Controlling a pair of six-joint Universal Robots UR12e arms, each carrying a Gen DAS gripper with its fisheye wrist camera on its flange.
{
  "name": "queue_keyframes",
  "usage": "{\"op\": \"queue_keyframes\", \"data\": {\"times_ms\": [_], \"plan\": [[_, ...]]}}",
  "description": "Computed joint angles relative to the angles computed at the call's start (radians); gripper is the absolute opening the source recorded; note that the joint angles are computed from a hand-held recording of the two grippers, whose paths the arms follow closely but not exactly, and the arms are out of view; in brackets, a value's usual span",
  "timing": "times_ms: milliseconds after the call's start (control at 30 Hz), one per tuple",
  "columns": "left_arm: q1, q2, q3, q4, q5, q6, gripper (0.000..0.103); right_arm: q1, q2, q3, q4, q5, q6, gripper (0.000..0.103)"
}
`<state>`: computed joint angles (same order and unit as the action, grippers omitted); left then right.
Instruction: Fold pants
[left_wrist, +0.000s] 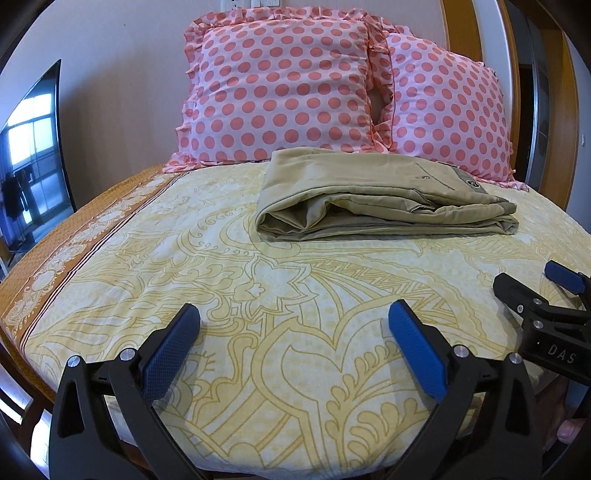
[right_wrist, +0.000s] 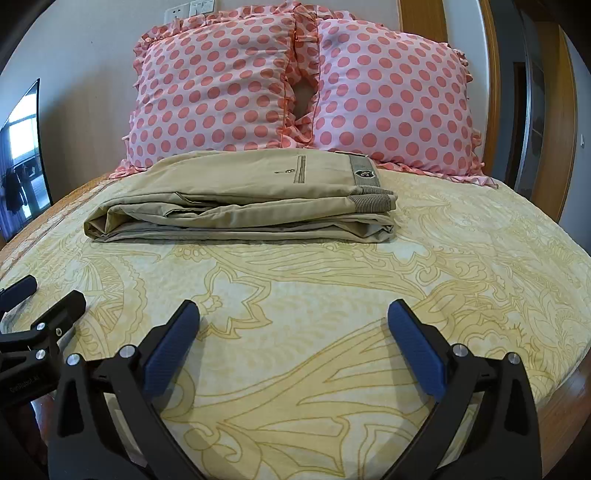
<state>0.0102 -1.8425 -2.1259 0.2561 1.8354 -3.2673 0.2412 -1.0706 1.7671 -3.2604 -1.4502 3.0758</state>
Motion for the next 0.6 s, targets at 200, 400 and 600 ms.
{"op": "queue_keyframes", "data": {"times_ms": [200, 400, 600], "plan": [[0.000, 0.000, 0.000, 0.000, 0.000, 0.000, 0.102, 0.001, 0.001, -0.001, -0.002, -0.002, 0.001, 0.101], [0.001, -0.001, 0.000, 0.000, -0.001, 0.000, 0.102, 0.003, 0.001, -0.001, -0.002, -0.006, 0.003, 0.101], [0.001, -0.001, 0.000, 0.000, -0.001, 0.000, 0.102, 0.004, 0.002, -0.001, -0.002, -0.007, 0.004, 0.101]]}}
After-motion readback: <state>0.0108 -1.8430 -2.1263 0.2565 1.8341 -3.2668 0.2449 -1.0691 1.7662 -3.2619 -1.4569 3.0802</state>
